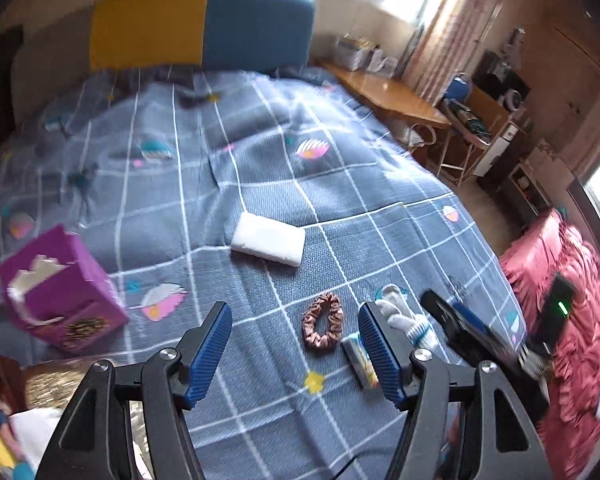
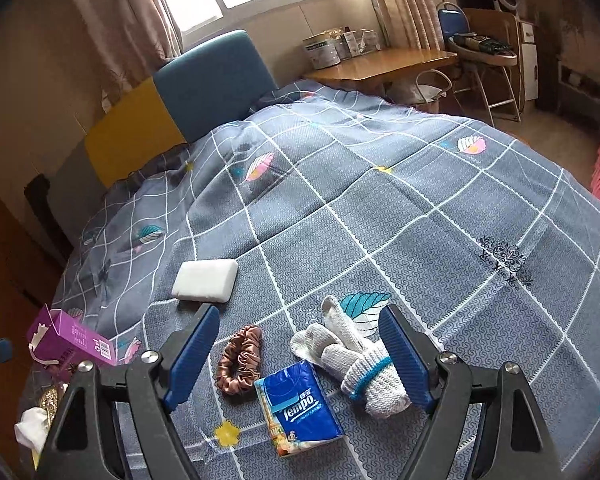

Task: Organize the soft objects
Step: 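Withdraw both tools from the tray toward the white sponge block, then grasp the white sponge block with the left tool and lift it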

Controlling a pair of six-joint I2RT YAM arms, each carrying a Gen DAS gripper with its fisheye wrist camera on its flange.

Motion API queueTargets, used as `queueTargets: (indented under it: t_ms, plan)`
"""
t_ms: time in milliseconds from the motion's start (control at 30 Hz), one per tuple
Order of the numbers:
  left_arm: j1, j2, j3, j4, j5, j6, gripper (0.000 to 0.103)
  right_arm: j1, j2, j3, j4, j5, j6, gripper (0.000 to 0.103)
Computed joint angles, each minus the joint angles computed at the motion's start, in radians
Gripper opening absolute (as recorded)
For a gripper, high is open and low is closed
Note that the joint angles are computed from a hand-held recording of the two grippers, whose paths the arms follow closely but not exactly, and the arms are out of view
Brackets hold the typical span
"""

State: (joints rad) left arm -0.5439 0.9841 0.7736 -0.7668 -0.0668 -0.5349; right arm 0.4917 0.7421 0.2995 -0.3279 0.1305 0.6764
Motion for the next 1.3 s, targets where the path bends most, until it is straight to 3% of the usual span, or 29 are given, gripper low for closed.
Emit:
queueTargets:
  t_ms: [100, 300, 400, 500, 533, 633, 867, 1033, 1167, 1233, 1300]
  plan:
    - [0.078, 0.201, 0.012, 0.135, 0.084, -0.008, 0.067, -0.016, -0.01, -0.004, 0.006, -0.033, -0.002, 0.083]
    - [0.176, 0.56, 0.101, 0.293, 0.196, -0.029, 0.067, -0.094, -0.017, -0.02, 0.023, -0.157, -0.011, 0.085]
    - [0.203, 0.664, 0.137, 0.338, 0.213, -0.061, 0.068, -0.141, 0.003, -0.027, 0.045, -0.23, -0.014, 0.086]
    - [0.223, 0.742, 0.181, 0.374, 0.199, -0.071, 0.077, -0.171, 0.009, -0.035, 0.062, -0.287, -0.014, 0.086]
    - [0.231, 0.766, 0.198, 0.376, 0.207, -0.068, 0.081, -0.176, 0.008, -0.037, 0.066, -0.301, -0.014, 0.086]
    - [0.254, 0.857, 0.254, 0.369, 0.237, -0.08, 0.082, -0.188, 0.005, -0.04, 0.069, -0.334, -0.014, 0.086]
    - [0.238, 0.915, 0.308, 0.406, 0.178, -0.128, 0.082, -0.229, 0.009, -0.05, 0.079, -0.415, -0.013, 0.087]
    - [0.211, 0.936, 0.408, 0.347, 0.103, -0.121, 0.082, -0.225, 0.012, -0.06, 0.09, -0.454, 0.001, 0.088]
    - [0.199, 1.037, 0.555, 0.22, 0.082, -0.074, 0.09, -0.232, 0.004, -0.068, 0.092, -0.477, 0.011, 0.089]
    - [0.18, 1.07, 0.586, 0.208, 0.028, -0.058, 0.089, -0.23, 0.005, -0.069, 0.091, -0.478, 0.012, 0.089]
    - [0.164, 1.082, 0.591, 0.204, -0.007, -0.048, 0.075, -0.231, 0.003, -0.07, 0.088, -0.476, 0.01, 0.089]
